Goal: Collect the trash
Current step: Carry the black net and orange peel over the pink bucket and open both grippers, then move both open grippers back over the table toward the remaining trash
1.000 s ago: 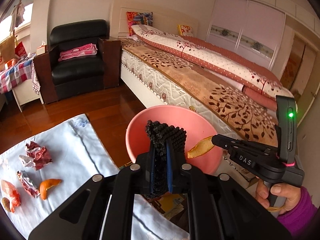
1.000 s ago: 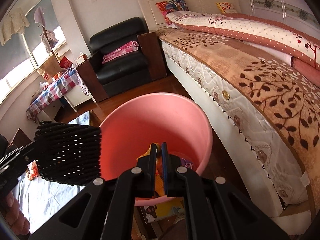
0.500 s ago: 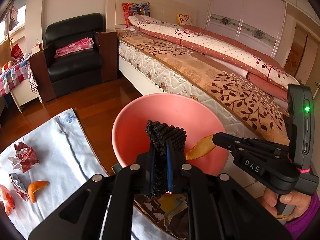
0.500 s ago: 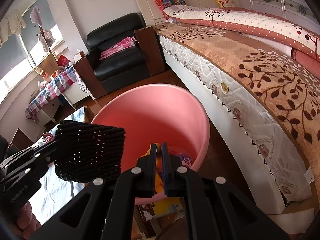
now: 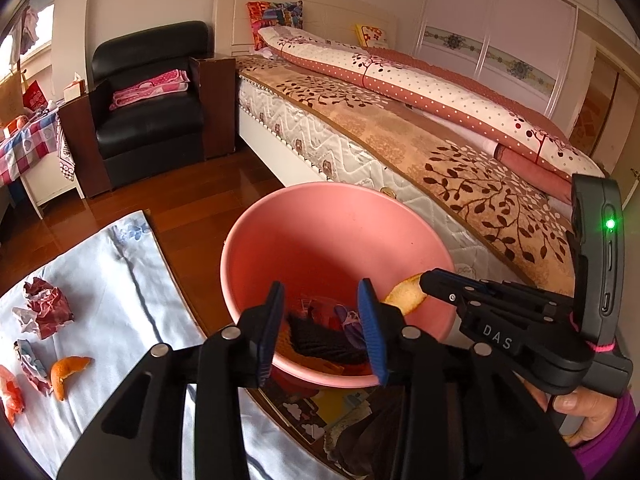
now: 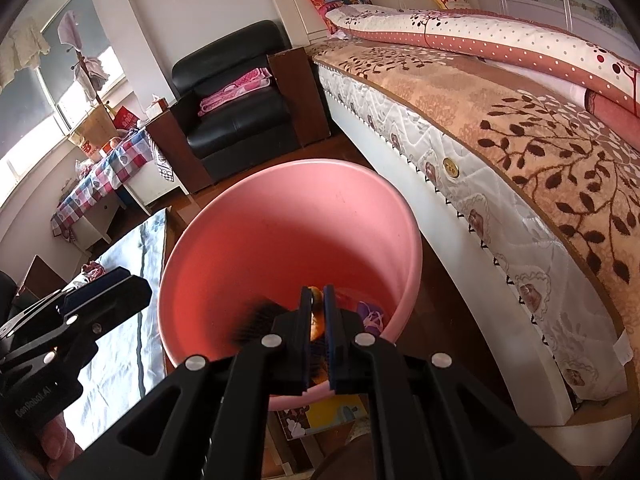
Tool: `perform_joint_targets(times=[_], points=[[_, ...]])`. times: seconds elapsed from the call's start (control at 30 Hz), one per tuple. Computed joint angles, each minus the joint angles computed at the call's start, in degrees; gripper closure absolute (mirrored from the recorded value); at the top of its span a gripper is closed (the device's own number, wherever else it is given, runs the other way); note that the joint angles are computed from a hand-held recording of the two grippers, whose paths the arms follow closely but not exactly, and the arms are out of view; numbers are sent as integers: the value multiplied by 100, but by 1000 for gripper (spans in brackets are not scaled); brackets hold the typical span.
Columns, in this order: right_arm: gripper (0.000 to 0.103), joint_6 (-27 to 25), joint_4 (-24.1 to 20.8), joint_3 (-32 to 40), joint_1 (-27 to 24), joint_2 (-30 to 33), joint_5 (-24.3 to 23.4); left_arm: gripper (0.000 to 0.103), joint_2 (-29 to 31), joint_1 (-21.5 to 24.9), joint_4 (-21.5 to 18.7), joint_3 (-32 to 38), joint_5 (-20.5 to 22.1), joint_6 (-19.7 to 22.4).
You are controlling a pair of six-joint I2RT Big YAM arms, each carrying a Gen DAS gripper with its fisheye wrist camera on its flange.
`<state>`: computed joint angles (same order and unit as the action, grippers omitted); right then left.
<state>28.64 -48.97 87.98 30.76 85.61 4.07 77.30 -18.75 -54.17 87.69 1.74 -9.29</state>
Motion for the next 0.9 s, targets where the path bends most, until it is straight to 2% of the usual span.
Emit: perform_joint_targets(times=[0.1, 0.17, 0.5, 0.57, 0.9], points=[[90, -22, -20, 30, 14, 9, 13, 64, -24, 28, -15, -5, 16, -36], [81, -12, -16, 38, 31, 7, 47, 63, -52, 41, -2, -28, 26, -47], [69, -17, 3, 40, 102, -25, 24, 63, -268, 100, 62, -169, 49, -147], [63, -10, 2, 43, 141, -29, 16, 63, -331, 109, 72, -217, 34, -154], [60, 65, -99, 15, 341, -29, -133, 63, -658, 216, 56, -448, -35, -357]])
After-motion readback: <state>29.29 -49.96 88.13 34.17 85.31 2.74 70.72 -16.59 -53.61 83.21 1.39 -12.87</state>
